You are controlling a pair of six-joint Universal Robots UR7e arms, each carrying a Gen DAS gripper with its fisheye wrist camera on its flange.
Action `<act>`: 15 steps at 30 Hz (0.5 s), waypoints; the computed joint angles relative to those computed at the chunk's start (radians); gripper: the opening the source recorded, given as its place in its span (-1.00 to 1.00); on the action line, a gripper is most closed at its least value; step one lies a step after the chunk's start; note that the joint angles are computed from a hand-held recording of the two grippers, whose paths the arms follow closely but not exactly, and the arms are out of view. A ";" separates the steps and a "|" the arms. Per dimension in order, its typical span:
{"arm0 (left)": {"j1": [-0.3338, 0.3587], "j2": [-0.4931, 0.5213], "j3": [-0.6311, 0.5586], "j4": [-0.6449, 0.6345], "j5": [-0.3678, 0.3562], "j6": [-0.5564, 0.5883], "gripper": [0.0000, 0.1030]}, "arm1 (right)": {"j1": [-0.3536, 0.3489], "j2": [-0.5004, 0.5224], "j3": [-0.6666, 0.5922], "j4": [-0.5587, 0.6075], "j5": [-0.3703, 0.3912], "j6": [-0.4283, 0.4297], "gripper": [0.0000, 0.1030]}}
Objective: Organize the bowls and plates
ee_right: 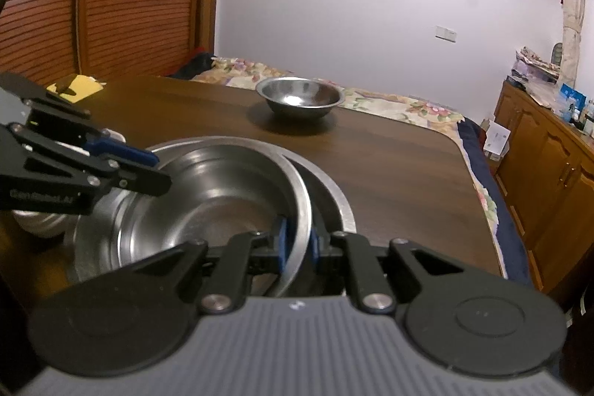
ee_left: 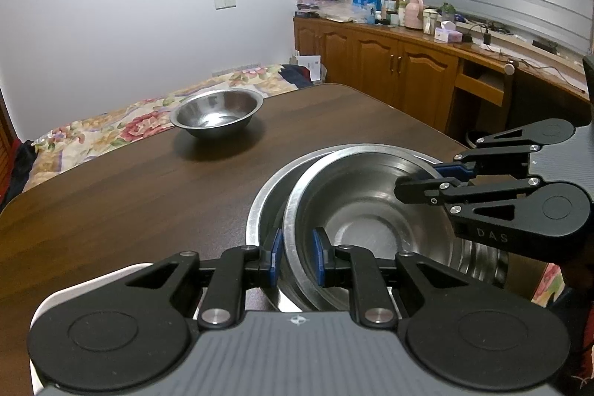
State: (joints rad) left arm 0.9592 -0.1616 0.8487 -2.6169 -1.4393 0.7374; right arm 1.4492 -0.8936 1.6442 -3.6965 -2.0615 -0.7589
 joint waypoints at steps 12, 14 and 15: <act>-0.004 0.007 -0.012 0.021 0.013 0.003 -0.63 | -0.010 0.022 0.007 -0.103 0.036 0.007 -0.70; -0.005 0.009 -0.015 0.020 0.016 0.003 -0.63 | -0.013 0.027 0.008 -0.133 0.052 0.001 -0.69; -0.006 0.009 -0.017 0.020 0.019 0.001 -0.63 | -0.015 0.029 0.010 -0.147 0.062 -0.004 -0.69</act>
State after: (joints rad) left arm 0.9535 -0.1522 0.8318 -2.5967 -1.4206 0.7379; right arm 1.4342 -0.8646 1.6538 -3.8436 -1.9998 -0.7626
